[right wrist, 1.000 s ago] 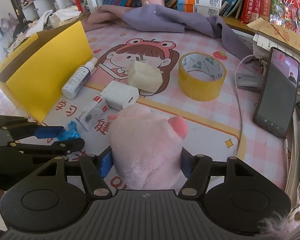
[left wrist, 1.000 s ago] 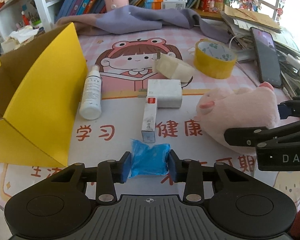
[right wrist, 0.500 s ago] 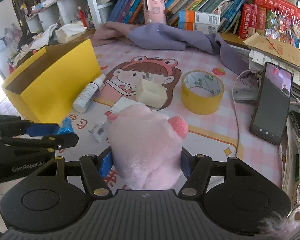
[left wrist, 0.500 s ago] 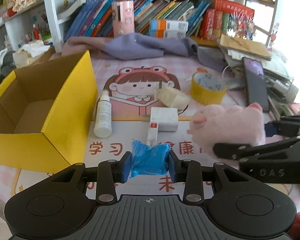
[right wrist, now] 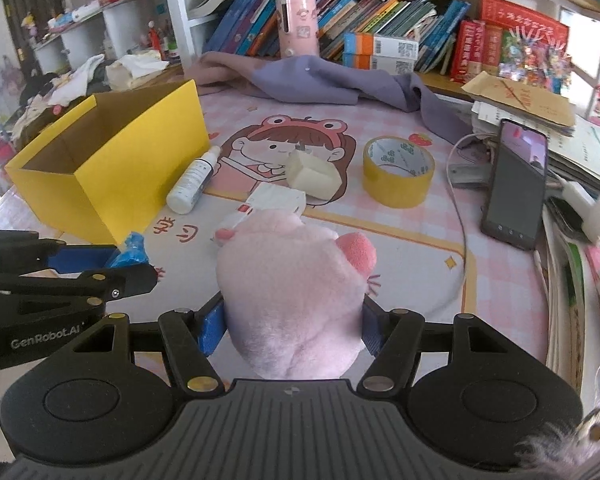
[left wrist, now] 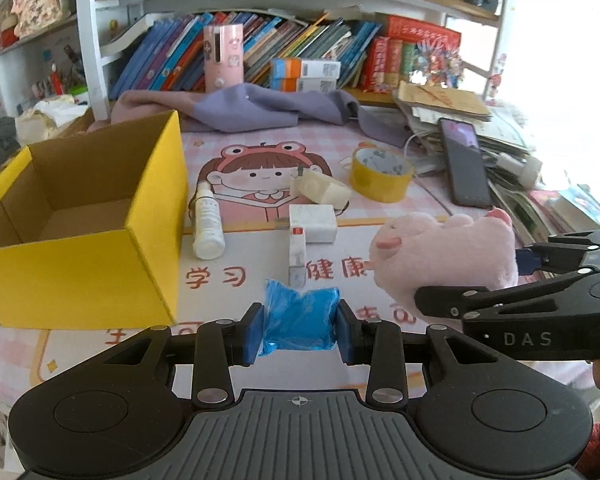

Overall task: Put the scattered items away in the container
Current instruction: 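Carry the pig and blue packet in both tools over the yellow box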

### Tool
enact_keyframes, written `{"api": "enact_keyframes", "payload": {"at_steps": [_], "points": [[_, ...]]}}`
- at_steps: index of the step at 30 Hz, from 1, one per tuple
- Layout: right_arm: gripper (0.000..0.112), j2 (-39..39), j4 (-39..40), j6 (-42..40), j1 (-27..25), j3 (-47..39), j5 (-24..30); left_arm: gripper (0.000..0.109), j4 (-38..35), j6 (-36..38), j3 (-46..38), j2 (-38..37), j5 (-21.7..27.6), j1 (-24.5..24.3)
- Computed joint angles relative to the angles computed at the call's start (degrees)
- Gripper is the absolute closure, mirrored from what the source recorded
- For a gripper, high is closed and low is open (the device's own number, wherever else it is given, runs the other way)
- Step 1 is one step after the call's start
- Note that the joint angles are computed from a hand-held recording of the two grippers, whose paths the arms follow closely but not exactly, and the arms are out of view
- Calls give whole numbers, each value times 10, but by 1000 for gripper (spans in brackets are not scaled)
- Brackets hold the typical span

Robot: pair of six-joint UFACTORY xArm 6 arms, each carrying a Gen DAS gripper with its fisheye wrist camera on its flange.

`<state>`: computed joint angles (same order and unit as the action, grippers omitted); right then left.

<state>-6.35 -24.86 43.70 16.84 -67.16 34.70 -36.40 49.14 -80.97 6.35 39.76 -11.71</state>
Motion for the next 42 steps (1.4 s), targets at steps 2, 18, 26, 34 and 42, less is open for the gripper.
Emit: {"api": "enact_keyframes", "payload": {"at_steps": [2, 18, 26, 34, 42], "points": [[49, 1, -26, 37, 22, -7, 17, 73, -20, 28, 11, -14, 16, 19], [49, 66, -163, 263, 211, -112, 166, 74, -109, 201, 32, -61, 157, 179], [50, 120, -181, 288, 260, -186, 205, 74, -128, 232, 21, -58, 199, 236], [50, 180, -171, 224, 279, -273, 227, 74, -162, 231, -9, -32, 211, 274], [50, 251, -146, 152, 278, -368, 213, 74, -173, 212, -43, -4, 181, 297]]}}
